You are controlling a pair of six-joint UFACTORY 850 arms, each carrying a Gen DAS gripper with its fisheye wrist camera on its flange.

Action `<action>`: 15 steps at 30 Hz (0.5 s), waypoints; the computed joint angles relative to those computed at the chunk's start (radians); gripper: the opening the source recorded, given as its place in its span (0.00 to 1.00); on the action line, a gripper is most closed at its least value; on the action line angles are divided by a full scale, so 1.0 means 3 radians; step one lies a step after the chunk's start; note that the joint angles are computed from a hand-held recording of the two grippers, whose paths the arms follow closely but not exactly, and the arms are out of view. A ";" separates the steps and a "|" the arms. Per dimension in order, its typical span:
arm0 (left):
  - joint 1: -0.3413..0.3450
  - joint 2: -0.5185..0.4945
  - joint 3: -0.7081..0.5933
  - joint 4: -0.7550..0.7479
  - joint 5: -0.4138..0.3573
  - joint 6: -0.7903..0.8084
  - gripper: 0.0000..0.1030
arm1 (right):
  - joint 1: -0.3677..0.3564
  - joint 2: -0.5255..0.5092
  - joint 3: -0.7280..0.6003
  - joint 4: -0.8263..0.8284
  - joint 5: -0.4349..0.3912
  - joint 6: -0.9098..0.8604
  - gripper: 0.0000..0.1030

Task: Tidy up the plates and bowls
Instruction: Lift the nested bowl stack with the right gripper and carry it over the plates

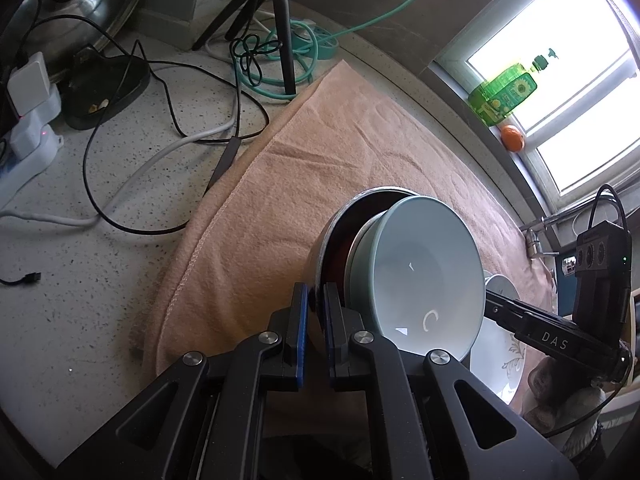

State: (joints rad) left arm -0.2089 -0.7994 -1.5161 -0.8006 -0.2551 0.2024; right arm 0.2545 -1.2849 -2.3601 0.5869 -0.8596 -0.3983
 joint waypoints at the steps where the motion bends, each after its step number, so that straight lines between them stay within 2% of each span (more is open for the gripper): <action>1: 0.0000 -0.0001 -0.0002 -0.0001 -0.0002 -0.0003 0.06 | 0.0001 0.0002 0.0004 0.0000 0.0005 0.0003 0.10; 15: 0.0001 -0.0006 -0.0011 0.0042 0.0012 -0.0030 0.06 | 0.0017 0.0021 0.0010 -0.0070 0.0023 0.0078 0.10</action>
State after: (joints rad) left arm -0.2085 -0.8012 -1.5196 -0.7879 -0.2515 0.1933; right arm 0.2595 -1.2788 -2.3572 0.5658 -0.8528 -0.3748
